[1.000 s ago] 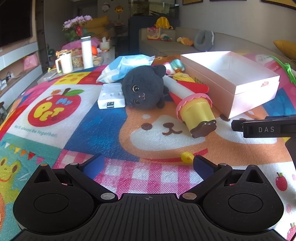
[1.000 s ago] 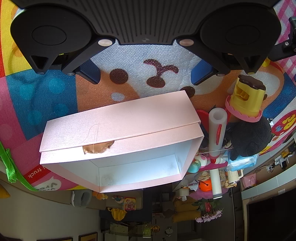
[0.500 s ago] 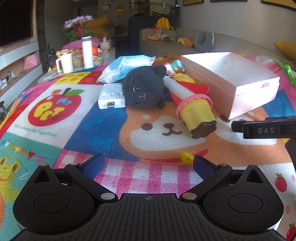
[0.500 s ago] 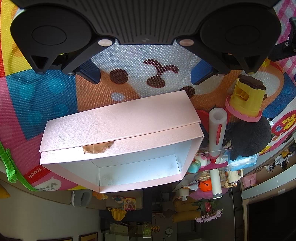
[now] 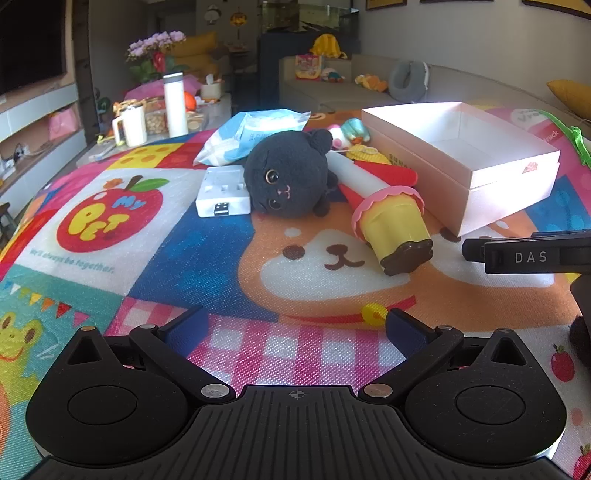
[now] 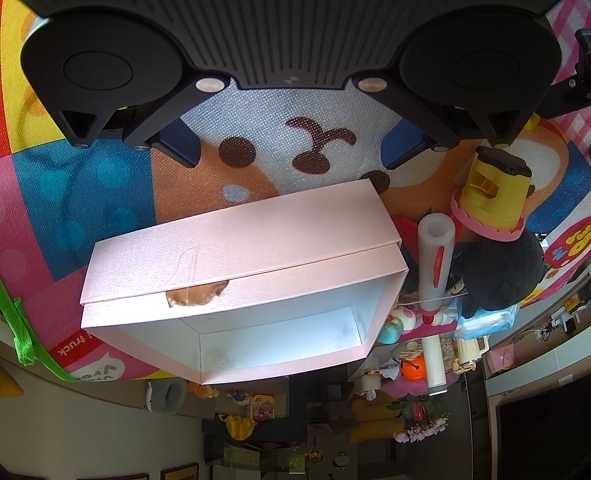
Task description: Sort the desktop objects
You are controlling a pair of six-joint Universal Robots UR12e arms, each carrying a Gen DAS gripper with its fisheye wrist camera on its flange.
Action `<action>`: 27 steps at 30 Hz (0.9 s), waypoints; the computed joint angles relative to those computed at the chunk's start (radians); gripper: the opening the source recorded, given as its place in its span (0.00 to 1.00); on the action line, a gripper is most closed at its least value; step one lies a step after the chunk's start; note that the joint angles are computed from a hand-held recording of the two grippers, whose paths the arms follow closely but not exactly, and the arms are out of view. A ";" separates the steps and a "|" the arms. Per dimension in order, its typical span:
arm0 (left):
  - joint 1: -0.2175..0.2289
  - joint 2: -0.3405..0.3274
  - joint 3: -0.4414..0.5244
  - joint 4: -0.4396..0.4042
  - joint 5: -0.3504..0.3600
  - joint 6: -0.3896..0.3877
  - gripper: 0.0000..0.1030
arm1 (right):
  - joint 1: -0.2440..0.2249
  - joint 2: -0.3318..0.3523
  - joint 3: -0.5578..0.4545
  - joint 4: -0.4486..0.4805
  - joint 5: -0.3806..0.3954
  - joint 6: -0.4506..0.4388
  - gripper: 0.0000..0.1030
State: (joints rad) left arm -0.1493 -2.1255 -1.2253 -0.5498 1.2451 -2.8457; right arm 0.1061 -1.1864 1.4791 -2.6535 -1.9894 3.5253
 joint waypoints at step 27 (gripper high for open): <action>0.011 -0.001 0.007 -0.032 -0.041 0.019 1.00 | 0.043 -0.110 0.098 0.084 0.041 0.043 1.00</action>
State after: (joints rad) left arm -0.1382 -2.1266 -1.2180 -0.5822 1.2045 -2.8262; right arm 0.1495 -1.2965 1.5771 -2.5695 -1.9486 3.5681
